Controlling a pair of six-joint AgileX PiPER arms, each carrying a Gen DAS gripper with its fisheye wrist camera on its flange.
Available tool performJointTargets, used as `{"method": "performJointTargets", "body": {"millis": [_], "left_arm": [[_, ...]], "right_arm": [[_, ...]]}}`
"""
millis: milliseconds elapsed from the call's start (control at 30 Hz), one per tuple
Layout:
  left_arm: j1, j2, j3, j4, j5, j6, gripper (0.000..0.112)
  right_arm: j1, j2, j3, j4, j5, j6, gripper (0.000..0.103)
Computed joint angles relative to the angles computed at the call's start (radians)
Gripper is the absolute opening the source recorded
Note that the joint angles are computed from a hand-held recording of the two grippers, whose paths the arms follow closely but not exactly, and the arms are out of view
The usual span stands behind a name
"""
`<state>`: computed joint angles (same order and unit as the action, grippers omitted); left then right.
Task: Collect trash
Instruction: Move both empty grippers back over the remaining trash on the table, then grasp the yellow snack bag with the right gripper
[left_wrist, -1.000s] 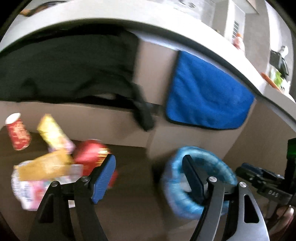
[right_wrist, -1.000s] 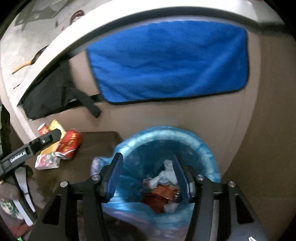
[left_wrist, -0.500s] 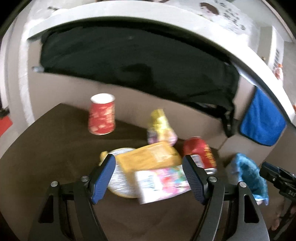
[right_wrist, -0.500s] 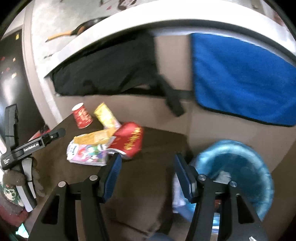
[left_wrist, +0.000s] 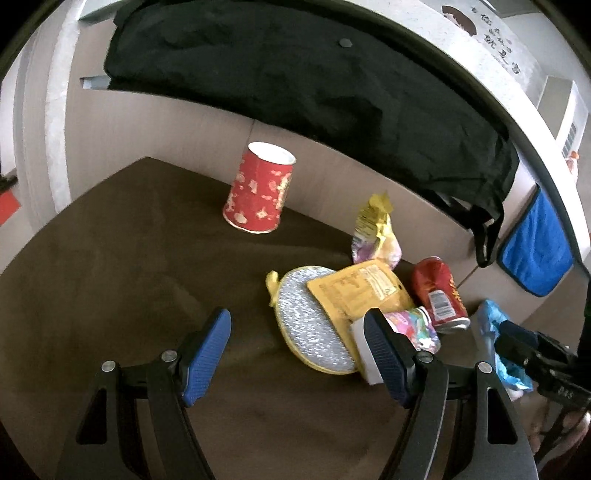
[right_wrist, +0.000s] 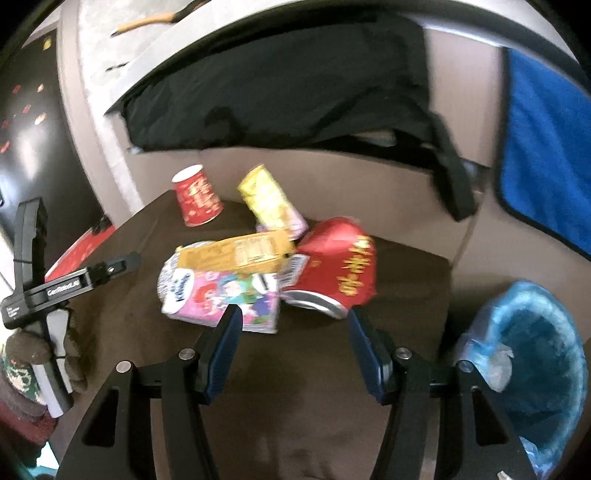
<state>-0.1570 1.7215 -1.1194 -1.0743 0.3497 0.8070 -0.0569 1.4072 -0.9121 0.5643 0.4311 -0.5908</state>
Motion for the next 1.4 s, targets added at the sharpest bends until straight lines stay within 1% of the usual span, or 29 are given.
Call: {"method": "performJointTargets", "body": {"millis": [33, 100, 167, 233, 300, 367, 467, 533, 600, 633, 700, 733, 767, 800, 833, 867, 933, 967, 1000, 1033, 1067, 1100, 1200, 1300, 1333, 1400], "left_arm": [[0.006, -0.001, 0.002, -0.015, 0.002, 0.012, 0.075], [0.022, -0.008, 0.007, -0.05, 0.008, 0.04, 0.075], [0.028, -0.022, 0.023, -0.099, -0.014, 0.088, 0.075], [0.034, -0.032, 0.039, -0.169, -0.034, 0.164, 0.075], [0.039, -0.039, 0.058, -0.259, -0.059, 0.258, 0.075], [0.047, -0.035, 0.062, -0.292, -0.065, 0.29, 0.075], [0.065, -0.019, 0.053, -0.27, -0.03, 0.259, 0.075], [0.077, -0.011, 0.047, -0.273, -0.002, 0.255, 0.075], [0.085, -0.009, 0.047, -0.299, 0.015, 0.275, 0.075], [0.086, -0.009, 0.048, -0.306, 0.019, 0.28, 0.075], [0.089, -0.009, 0.052, -0.321, 0.029, 0.292, 0.075], [0.089, -0.009, 0.053, -0.321, 0.029, 0.292, 0.075], [0.089, -0.008, 0.054, -0.323, 0.029, 0.293, 0.075], [0.089, -0.007, 0.055, -0.322, 0.031, 0.291, 0.075], [0.089, -0.006, 0.055, -0.324, 0.032, 0.292, 0.075], [0.089, -0.006, 0.058, -0.333, 0.033, 0.301, 0.075], [0.083, -0.009, 0.066, -0.353, 0.027, 0.322, 0.075], [0.081, -0.008, 0.068, -0.361, 0.026, 0.334, 0.075], [0.077, -0.006, 0.069, -0.366, 0.026, 0.345, 0.075], [0.074, 0.0, 0.067, -0.366, 0.03, 0.354, 0.075], [0.069, 0.003, 0.065, -0.359, 0.033, 0.351, 0.075], [0.06, 0.007, 0.062, -0.339, 0.04, 0.338, 0.075], [0.042, 0.01, 0.054, -0.296, 0.065, 0.306, 0.075], [0.021, -0.017, 0.074, -0.315, 0.082, 0.339, 0.075], [0.007, -0.035, 0.087, -0.316, 0.065, 0.342, 0.075], [-0.018, -0.071, 0.112, -0.311, 0.032, 0.345, 0.075]], "right_arm": [[0.016, 0.011, -0.012, -0.009, 0.009, 0.0, 0.056], [0.071, 0.03, -0.032, -0.085, -0.003, 0.056, 0.056], [0.14, 0.071, -0.079, -0.24, -0.03, 0.184, 0.056], [0.182, 0.133, -0.154, -0.371, -0.021, 0.297, 0.056], [0.203, 0.196, -0.237, -0.459, -0.006, 0.372, 0.056], [0.227, 0.264, -0.326, -0.59, -0.011, 0.499, 0.056], [0.233, 0.375, -0.48, -0.601, 0.01, 0.52, 0.056], [0.238, 0.463, -0.601, -0.62, 0.058, 0.548, 0.056], [0.256, 0.56, -0.738, -0.707, 0.121, 0.621, 0.056], [0.267, 0.614, -0.811, -0.762, 0.156, 0.662, 0.056], [0.269, 0.711, -0.955, -0.764, 0.251, 0.654, 0.056], [0.261, 0.762, -1.038, -0.715, 0.312, 0.616, 0.054], [0.252, 0.789, -1.084, -0.668, 0.35, 0.581, 0.047], [0.24, 0.824, -1.147, -0.614, 0.409, 0.545, 0.038], [0.234, 0.835, -1.17, -0.597, 0.441, 0.538, 0.019], [0.229, 0.819, -1.153, -0.591, 0.452, 0.541, 0.017], [0.215, 0.725, -1.022, -0.555, 0.383, 0.509, 0.015], [0.207, 0.657, -0.935, -0.534, 0.343, 0.48, 0.013], [0.198, 0.575, -0.839, -0.512, 0.301, 0.45, 0.013], [0.192, 0.526, -0.782, -0.497, 0.275, 0.431, 0.013], [0.178, 0.439, -0.694, -0.47, 0.237, 0.397, 0.013], [0.168, 0.391, -0.646, -0.45, 0.217, 0.377, 0.013], [0.117, 0.235, -0.51, -0.347, 0.188, 0.286, 0.013], [0.072, 0.123, -0.399, -0.294, 0.15, 0.235, 0.013], [0.055, 0.119, -0.396, -0.274, 0.157, 0.214, 0.013], [0.01, 0.071, -0.337, -0.202, 0.17, 0.157, 0.013]]}}
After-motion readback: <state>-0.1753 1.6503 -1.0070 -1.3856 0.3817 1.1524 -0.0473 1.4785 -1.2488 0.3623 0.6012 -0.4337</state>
